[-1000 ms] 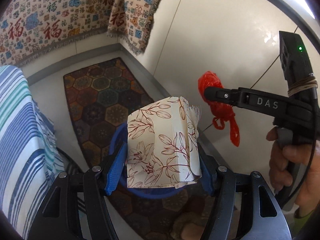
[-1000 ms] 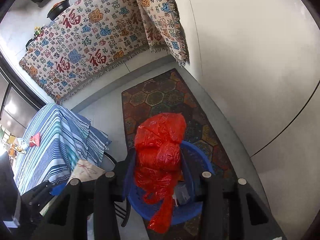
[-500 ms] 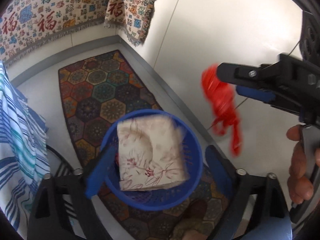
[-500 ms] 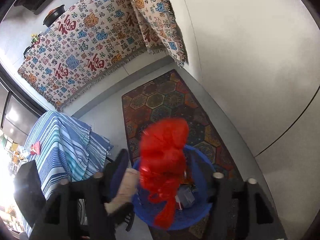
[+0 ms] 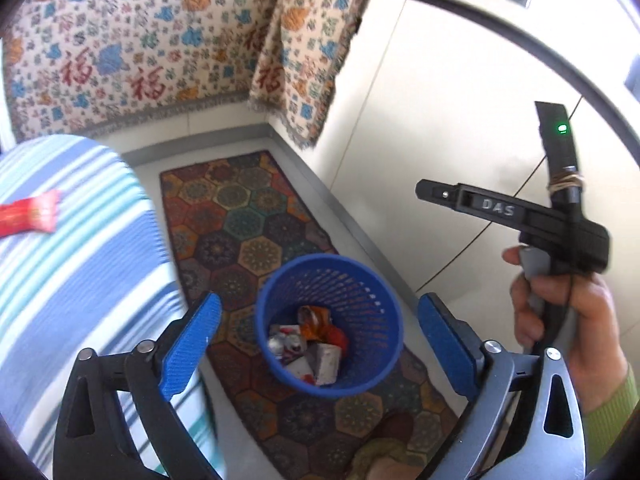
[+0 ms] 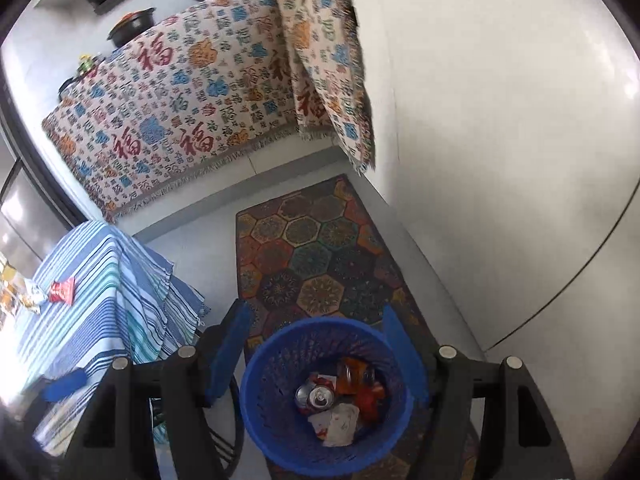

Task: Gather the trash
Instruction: 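Move both tools back over the table toward the last two wrappers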

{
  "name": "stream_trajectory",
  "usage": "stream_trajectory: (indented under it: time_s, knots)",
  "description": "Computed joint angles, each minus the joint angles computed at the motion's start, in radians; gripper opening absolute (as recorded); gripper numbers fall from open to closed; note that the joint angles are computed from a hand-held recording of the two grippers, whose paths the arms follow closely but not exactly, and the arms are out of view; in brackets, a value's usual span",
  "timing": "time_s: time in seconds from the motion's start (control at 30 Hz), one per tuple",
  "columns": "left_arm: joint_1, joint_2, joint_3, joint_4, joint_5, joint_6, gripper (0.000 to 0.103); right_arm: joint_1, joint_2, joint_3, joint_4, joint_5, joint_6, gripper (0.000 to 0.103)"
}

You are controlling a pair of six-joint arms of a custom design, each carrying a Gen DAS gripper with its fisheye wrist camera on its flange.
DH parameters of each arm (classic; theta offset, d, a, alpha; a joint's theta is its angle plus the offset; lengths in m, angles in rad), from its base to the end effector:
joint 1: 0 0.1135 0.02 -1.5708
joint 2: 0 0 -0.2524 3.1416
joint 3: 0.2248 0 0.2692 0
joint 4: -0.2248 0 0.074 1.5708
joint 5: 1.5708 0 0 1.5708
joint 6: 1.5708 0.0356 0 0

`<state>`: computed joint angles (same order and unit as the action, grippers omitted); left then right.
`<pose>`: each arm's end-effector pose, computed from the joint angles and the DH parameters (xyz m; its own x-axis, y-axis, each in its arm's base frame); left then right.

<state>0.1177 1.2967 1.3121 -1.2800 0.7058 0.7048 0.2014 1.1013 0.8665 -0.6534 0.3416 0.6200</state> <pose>0.2447 0.0057 0.3241 -0.6534 0.4193 -0.6303 0.6933 0.6658 -0.2758 0.2403 0.0369 0.2525 -0.6080 0.4346 -0.6644 0.4569 0.8759 0.1550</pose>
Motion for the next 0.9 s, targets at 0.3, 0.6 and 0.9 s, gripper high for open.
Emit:
stream_trajectory:
  time_s: [0.3, 0.6, 0.9]
  knots:
    - [0.435, 0.191, 0.137, -0.040, -0.104, 0.295, 0.100, 0.414, 0.255, 0.237, -0.013, 0.119, 0.040, 0.070]
    - [0.592, 0.469, 0.318, 0.158, -0.217, 0.231, 0.100, 0.733, 0.856, 0.832, -0.141, 0.088, -0.051, 0.069]
    - [0.619, 0.712, 0.607, 0.109, -0.183, 0.280, 0.103, 0.700, 1.171, 1.251, -0.289, 0.057, 0.004, 0.071]
